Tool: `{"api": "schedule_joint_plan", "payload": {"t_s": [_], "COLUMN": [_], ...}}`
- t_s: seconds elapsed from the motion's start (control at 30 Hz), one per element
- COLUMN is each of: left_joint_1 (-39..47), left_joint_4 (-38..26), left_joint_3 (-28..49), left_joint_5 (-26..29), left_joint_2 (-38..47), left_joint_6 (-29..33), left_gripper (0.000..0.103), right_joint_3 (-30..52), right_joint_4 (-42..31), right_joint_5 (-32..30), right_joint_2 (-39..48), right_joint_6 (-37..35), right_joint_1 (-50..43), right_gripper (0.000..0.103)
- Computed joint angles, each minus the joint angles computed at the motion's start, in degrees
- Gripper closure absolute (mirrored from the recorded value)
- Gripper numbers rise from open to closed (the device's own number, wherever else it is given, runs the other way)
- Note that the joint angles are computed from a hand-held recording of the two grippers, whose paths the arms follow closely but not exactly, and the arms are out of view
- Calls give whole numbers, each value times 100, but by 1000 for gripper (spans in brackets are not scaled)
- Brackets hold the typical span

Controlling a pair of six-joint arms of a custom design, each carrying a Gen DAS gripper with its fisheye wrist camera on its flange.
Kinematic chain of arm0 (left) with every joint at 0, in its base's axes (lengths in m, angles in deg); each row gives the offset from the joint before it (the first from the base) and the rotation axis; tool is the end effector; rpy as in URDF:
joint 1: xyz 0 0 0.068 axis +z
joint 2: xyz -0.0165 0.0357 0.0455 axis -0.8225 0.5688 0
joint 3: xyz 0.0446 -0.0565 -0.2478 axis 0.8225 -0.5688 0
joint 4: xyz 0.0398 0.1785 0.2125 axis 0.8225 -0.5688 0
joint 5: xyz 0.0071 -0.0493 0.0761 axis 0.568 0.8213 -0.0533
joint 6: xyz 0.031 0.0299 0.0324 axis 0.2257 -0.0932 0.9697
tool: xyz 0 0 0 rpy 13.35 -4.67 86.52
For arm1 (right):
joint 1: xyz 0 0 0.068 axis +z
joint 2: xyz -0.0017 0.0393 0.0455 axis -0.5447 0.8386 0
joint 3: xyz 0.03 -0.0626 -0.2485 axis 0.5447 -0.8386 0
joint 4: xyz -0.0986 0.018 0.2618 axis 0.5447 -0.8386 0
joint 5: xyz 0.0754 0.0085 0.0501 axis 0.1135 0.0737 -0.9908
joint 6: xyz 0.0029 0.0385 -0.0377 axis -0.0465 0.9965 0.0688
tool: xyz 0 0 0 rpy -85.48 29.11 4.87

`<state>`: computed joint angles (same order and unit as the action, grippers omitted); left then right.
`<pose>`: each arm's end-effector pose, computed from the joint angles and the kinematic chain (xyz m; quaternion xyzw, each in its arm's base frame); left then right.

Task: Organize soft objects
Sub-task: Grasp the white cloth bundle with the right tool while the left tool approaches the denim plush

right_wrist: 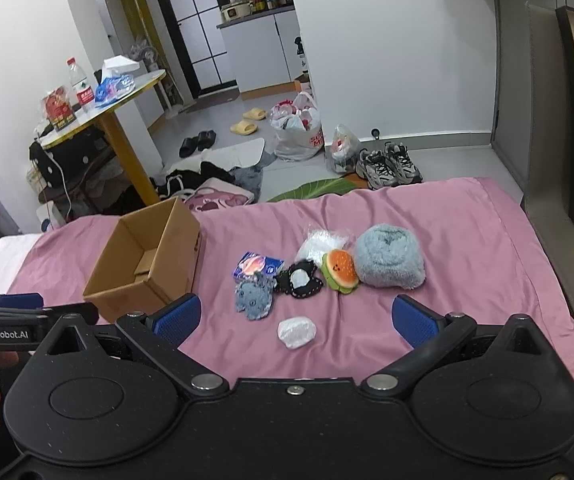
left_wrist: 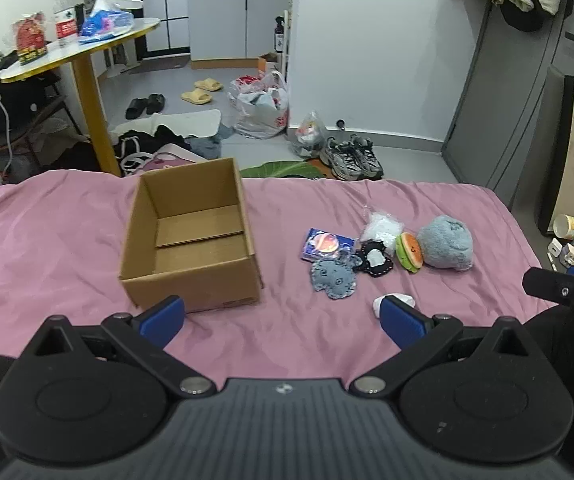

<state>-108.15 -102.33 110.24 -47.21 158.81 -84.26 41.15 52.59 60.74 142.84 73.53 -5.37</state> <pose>0.1771 -0.2010 0.2725 -0.0594 0.9336 -0.0007 0.3535 0.2046 0.1061 0.2628 -0.0605 0.9091 0.1550 0.3820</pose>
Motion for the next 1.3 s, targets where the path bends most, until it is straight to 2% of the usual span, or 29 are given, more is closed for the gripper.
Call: {"api": "schedule_joint_plan", "payload": {"t_s": [0.27, 0.37, 0.43, 0.6, 0.77, 0.83, 0.93, 1.1, 1.3], "left_joint_1": [393, 536, 621, 774, 1034, 1119, 1226, 1447, 1662], "left_joint_4": [622, 840, 1052, 1620, 2048, 2217, 2414, 2706, 2922], "left_joint_3": [-34, -7, 13, 95, 209, 252, 329, 369, 549], "left_joint_5": [267, 430, 530, 769, 1160, 1289, 1458, 1744, 1968], "left_joint_2": [311, 471, 599, 989, 1451, 1659, 1955, 2312, 2797], "left_joint_6": [434, 504, 610, 1050, 1221, 1251, 1295, 1172, 1171], "left_gripper": [0, 1, 2, 4, 13, 15, 20, 31, 38], "right_joint_3": [-241, -261, -224, -231, -109, 14, 166, 511, 1019], "right_joint_4": [628, 810, 888, 1187, 1684, 1812, 2001, 1981, 1763], "right_joint_5": [-525, -806, -1008, -1547, -1820, -1950, -2248, -2349, -2378], "right_joint_2": [362, 659, 946, 1408, 2012, 2384, 2870, 3527, 4345], "right_joint_6": [179, 355, 499, 900, 1361, 1599, 1873, 1984, 2239], "right_joint_1": [-478, -693, -791, -961, -1044, -1121, -1244, -1171, -1051], "right_gripper": [1, 13, 25, 34, 39, 46, 50, 51, 64]}}
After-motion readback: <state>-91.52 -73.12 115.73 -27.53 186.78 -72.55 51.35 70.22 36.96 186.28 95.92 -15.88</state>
